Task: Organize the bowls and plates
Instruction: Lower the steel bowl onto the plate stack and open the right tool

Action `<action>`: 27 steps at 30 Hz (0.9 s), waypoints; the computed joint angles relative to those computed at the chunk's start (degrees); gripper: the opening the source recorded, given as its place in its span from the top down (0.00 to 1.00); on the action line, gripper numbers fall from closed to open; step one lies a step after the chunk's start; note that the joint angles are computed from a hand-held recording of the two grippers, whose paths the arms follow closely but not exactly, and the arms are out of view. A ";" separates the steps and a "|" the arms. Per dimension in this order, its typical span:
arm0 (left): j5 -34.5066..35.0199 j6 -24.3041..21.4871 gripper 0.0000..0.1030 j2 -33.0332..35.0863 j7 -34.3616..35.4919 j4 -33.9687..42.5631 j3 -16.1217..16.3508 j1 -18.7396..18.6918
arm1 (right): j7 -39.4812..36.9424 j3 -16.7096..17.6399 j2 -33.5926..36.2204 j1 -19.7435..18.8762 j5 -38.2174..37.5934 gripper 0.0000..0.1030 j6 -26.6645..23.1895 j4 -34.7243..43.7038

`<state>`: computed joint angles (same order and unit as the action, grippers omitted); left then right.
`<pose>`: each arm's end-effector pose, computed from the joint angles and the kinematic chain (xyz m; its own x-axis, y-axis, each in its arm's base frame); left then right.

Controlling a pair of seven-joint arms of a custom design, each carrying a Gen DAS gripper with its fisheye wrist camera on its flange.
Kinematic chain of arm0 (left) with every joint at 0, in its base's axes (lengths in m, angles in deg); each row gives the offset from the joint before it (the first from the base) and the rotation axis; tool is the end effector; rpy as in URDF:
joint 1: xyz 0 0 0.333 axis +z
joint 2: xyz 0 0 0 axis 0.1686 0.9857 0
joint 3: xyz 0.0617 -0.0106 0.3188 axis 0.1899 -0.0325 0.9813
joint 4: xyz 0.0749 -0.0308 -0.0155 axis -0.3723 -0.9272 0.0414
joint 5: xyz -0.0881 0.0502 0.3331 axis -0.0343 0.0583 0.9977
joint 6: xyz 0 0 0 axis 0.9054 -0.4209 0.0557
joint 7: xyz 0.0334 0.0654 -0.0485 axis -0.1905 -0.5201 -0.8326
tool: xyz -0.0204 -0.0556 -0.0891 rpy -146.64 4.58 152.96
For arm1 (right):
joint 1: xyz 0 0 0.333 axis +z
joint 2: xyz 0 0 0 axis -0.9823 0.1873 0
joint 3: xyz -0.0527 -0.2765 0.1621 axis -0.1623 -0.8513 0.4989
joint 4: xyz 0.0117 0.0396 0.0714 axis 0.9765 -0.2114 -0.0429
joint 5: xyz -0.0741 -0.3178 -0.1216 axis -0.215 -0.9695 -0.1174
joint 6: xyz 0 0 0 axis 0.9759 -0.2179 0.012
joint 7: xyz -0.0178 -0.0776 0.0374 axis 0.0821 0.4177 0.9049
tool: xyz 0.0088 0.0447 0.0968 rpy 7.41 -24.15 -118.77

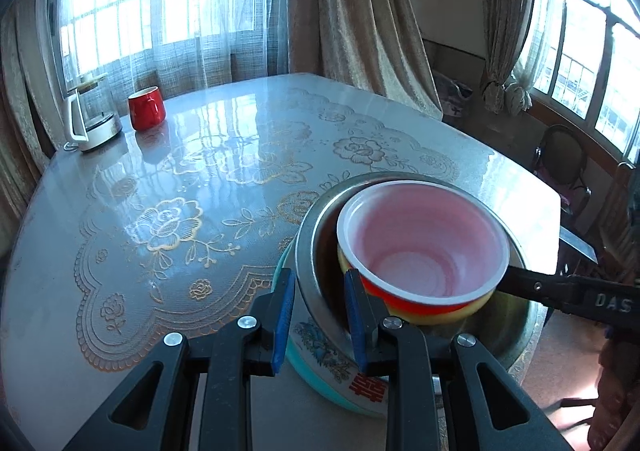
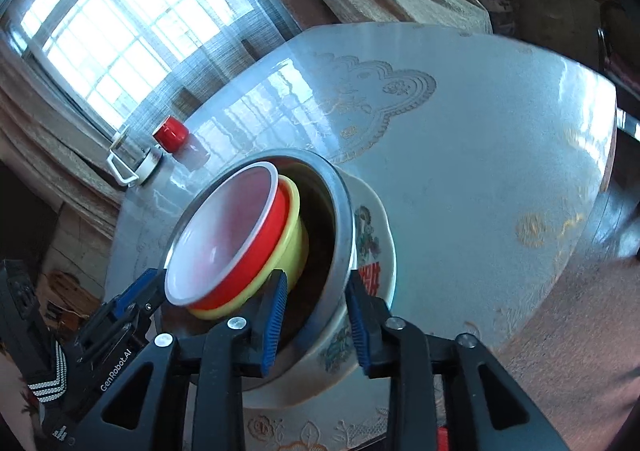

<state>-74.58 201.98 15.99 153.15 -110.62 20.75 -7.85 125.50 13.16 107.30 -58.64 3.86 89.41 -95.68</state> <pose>0.6705 -0.1431 0.4565 -0.0069 -0.9976 0.0685 -0.6753 -0.0459 -0.7361 0.6982 0.3438 0.4604 0.1231 -0.8789 -0.4609 -0.8481 0.1481 -0.5088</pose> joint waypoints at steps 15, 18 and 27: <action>3.00 0.38 0.43 -2.50 -3.57 -3.05 1.54 -0.95 | 3.51 -4.45 -3.68 2.99 -5.02 0.60 6.15 -6.17; 4.96 1.37 0.32 -3.91 -5.84 -5.26 3.34 -2.45 | 7.63 -8.57 -6.76 5.77 -11.25 0.55 10.22 -11.16; 24.00 5.59 0.00 -8.40 -24.20 -13.13 18.16 -14.48 | 21.26 -15.78 -13.35 11.28 -26.48 0.21 20.31 -24.15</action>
